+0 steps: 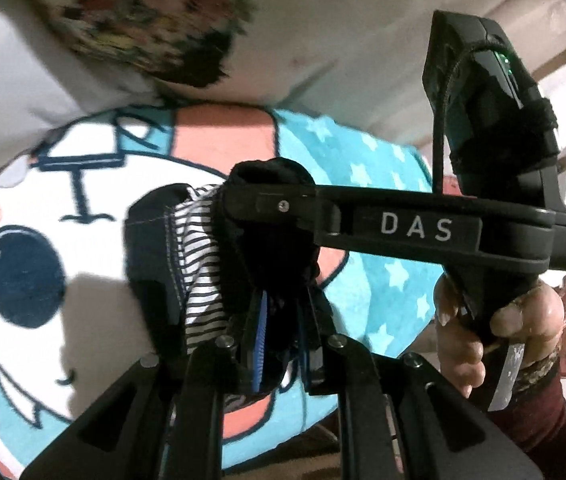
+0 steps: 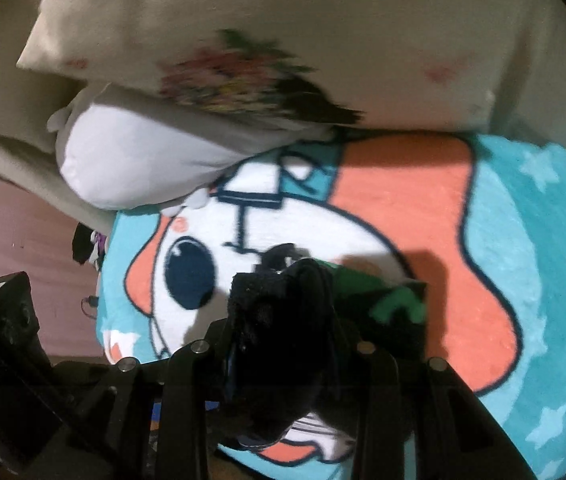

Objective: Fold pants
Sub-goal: 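Press the folded bundle down with the left gripper while the right holds its edge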

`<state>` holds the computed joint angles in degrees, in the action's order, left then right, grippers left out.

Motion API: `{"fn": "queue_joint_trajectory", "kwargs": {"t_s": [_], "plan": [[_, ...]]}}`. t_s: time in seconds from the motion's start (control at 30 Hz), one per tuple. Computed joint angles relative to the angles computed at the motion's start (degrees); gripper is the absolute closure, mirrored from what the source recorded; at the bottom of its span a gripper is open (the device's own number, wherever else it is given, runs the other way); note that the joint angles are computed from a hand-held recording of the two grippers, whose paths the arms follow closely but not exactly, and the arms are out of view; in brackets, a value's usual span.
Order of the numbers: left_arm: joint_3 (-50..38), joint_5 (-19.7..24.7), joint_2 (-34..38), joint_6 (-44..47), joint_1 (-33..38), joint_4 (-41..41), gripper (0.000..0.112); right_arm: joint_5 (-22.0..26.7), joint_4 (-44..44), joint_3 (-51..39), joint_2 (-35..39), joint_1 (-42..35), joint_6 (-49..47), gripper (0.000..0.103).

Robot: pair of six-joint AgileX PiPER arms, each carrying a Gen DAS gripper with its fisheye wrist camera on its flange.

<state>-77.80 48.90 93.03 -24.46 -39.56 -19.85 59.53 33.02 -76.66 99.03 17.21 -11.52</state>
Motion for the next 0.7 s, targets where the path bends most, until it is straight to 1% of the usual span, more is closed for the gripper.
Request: {"fn": "queue_joint_trajectory", "kwargs": {"t_s": [0.13, 0.27, 0.3, 0.33, 0.37, 0.43, 0.47, 0.57, 0.63, 0.7], "plan": [[-5.1, 1.0, 6.1, -1.0, -1.8, 0.9, 0.099, -3.7, 2.5, 6.3, -0.9, -3.4, -4.1, 0.067], [-7.4, 1.6, 8.9, -3.0, -4.0, 3.8, 0.099, -5.9, 5.9, 10.9, -0.7, -7.0, -9.1, 0.067], [-7.6, 1.8, 9.5, -3.9, -4.3, 4.6, 0.098, -6.3, 6.8, 11.9, -0.2, -7.9, -10.6, 0.064], [-8.0, 2.2, 9.7, -4.5, -4.5, 5.0, 0.098, -6.8, 6.8, 12.5, -0.1, -8.2, -10.9, 0.057], [-7.9, 2.5, 9.4, -4.7, -4.4, 4.8, 0.098, -7.9, 6.5, 13.4, 0.1, -8.6, -10.8, 0.054], [-6.8, 2.4, 7.6, -3.8, -3.7, 3.1, 0.098, -9.8, 6.6, 15.2, 0.1, -9.7, -11.5, 0.038], [-5.8, 2.0, 6.3, -3.4, -3.3, 2.6, 0.097, -10.2, 7.3, 15.9, -0.2, -10.5, -12.1, 0.036], [-2.2, 1.6, 1.3, -2.3, -1.0, 1.7, 0.088, -11.0, 6.2, 17.4, -1.3, -12.6, -11.6, 0.035], [2.0, -0.1, -3.2, -3.0, 1.4, 1.5, 0.077, -12.0, 4.0, 18.0, -2.8, -13.7, -9.2, 0.035], [4.8, 0.0, -5.7, -5.6, 3.5, 2.6, 0.077, -13.7, 2.1, 19.4, -6.7, -14.6, -6.6, 0.037]]}}
